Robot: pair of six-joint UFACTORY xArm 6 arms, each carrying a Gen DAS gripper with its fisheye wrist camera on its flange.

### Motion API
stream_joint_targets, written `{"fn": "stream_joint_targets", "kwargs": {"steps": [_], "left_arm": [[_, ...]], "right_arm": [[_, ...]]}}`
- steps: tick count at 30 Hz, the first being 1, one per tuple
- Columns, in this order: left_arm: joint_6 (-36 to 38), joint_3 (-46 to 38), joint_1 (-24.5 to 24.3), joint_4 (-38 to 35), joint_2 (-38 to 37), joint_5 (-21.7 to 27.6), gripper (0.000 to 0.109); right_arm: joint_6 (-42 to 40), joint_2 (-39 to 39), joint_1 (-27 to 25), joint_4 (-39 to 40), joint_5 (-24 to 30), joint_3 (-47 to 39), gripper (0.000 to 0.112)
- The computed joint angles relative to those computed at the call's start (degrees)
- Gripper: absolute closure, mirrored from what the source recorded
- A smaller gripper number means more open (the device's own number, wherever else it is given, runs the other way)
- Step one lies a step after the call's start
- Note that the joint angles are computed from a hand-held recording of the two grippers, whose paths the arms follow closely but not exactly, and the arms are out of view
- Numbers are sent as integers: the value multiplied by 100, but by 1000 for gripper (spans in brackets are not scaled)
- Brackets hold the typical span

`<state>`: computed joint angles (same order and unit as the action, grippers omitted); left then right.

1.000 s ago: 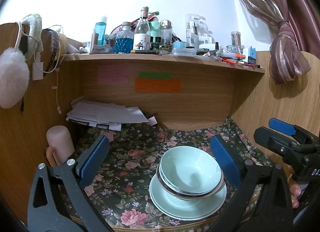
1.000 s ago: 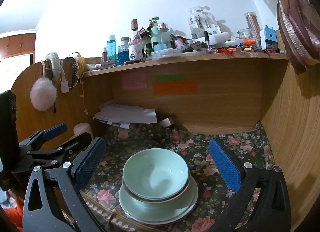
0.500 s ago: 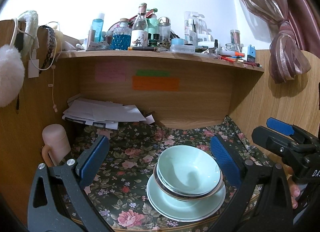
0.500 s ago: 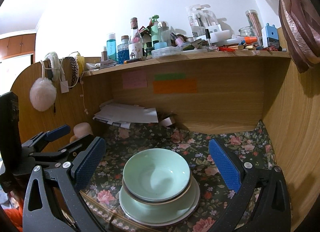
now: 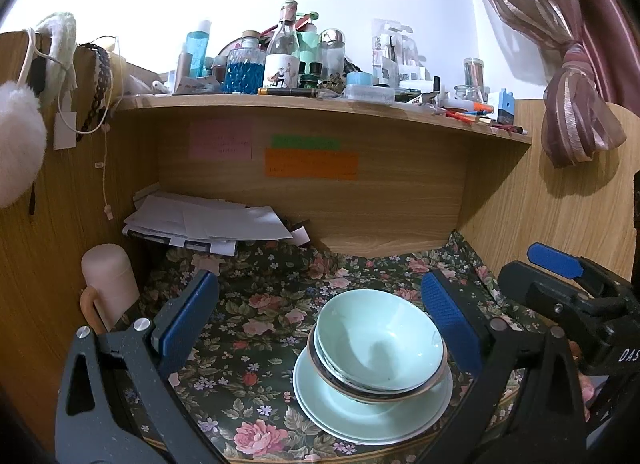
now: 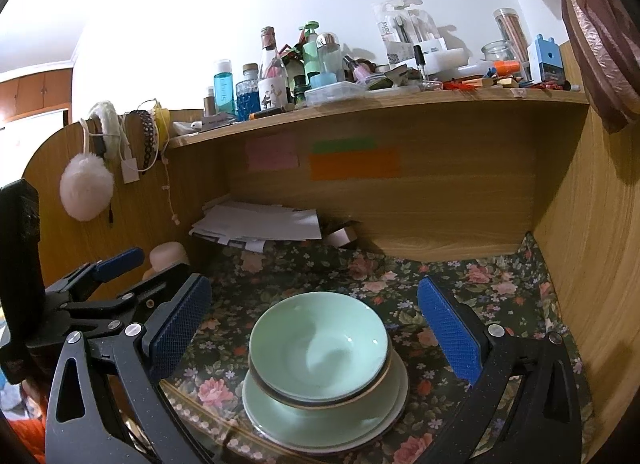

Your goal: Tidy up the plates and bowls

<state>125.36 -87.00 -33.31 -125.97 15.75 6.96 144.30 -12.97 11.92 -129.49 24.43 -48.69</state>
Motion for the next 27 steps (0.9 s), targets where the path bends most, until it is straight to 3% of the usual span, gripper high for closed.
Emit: {"fn": "stream_joint_targets", "kwargs": {"steps": [11, 19, 27], "left_arm": [[-808, -64, -72, 657, 130, -33, 6], [-611, -204, -87, 439, 212, -114, 6], [-962, -323, -116, 751, 338, -186, 6]], "right_arm": [[86, 84, -36, -24, -37, -79, 9], [253, 179, -122, -170, -157, -175, 9], [444, 431, -251, -355, -385, -415, 9]]}}
